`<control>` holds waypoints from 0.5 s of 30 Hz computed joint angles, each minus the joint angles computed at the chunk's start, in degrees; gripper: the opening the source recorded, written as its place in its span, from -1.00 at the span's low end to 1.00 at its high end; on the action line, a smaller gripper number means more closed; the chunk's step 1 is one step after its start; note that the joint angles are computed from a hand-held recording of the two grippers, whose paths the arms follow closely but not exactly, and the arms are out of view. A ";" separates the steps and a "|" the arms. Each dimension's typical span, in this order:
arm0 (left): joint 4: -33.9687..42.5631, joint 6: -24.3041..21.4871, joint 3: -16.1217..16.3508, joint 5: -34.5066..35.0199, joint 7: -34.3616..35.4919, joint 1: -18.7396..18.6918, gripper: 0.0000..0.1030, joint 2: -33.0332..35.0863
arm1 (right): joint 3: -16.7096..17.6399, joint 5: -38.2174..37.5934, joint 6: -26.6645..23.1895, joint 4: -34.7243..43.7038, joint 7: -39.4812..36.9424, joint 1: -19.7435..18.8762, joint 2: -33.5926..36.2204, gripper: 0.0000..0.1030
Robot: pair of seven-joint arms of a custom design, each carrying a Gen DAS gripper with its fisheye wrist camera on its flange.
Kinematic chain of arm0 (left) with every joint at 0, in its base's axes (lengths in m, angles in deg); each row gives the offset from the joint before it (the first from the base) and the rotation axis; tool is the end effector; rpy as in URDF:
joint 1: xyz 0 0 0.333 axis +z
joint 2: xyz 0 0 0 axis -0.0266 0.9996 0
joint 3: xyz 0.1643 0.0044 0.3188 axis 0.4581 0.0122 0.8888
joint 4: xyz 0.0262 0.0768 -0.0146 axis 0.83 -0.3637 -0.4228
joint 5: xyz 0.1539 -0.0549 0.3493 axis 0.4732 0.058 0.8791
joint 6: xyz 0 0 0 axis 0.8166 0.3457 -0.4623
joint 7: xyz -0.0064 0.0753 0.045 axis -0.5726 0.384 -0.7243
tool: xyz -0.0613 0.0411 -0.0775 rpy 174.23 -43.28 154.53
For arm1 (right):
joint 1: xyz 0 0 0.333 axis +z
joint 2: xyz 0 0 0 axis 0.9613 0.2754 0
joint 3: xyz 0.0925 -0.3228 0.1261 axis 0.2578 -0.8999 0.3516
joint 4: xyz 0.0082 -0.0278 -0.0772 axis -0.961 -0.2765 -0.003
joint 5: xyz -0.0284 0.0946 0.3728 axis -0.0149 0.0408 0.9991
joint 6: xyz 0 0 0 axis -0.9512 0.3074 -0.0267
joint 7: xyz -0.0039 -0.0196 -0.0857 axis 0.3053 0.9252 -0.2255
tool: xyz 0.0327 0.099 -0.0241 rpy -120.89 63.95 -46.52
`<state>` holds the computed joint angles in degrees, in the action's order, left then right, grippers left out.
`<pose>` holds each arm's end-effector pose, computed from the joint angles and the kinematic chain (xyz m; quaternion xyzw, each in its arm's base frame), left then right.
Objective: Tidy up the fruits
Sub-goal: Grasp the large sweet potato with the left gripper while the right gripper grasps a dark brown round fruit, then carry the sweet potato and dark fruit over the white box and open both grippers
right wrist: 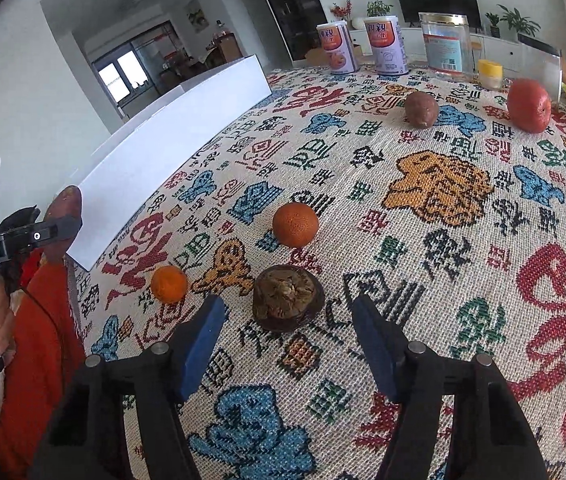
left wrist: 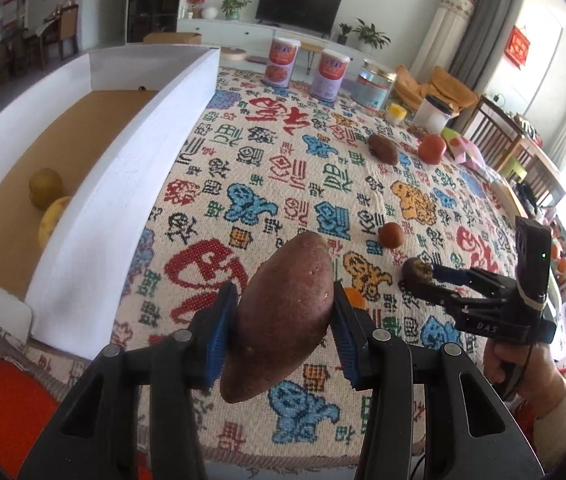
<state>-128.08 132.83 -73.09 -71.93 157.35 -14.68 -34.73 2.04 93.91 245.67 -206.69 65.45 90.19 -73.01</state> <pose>0.5049 -0.1501 0.5228 -0.5848 0.7343 -0.3270 0.1090 0.5019 0.1115 0.4514 -0.7086 0.6015 -0.0930 0.3568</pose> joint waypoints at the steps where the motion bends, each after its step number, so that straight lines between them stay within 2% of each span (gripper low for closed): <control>1: -0.29 -0.10 0.37 -0.63 0.71 0.03 -0.09 -0.49 | 0.62 -3.77 0.85 0.22 3.21 -0.02 1.09 0.13; 3: -0.72 -0.49 1.44 -2.54 2.56 -0.04 -0.09 -1.55 | 1.77 -10.42 5.23 -0.69 8.35 0.36 1.97 -0.17; 6: -0.02 -3.53 4.24 -7.39 6.30 -0.01 -0.09 -3.44 | 1.64 -16.29 4.38 -1.49 15.08 0.08 1.08 -0.18; 9: 2.19 -5.70 6.83 -11.36 9.47 1.61 -0.09 -5.03 | 0.77 -16.56 1.78 -1.41 17.99 0.08 -0.97 -0.18; 12: 5.27 -5.15 8.06 -10.35 8.92 4.87 -0.09 -4.36 | 0.40 -14.02 -1.38 1.51 17.50 1.32 -2.60 -0.18; 15: 9.13 -5.29 7.35 -2.87 3.85 9.42 -0.09 -0.62 | 1.09 -11.41 -5.19 8.19 15.65 3.51 -1.38 -0.18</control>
<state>-118.95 127.53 -65.73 -74.80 161.20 -5.26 -35.35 3.13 82.50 240.47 -198.49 81.10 93.70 -74.39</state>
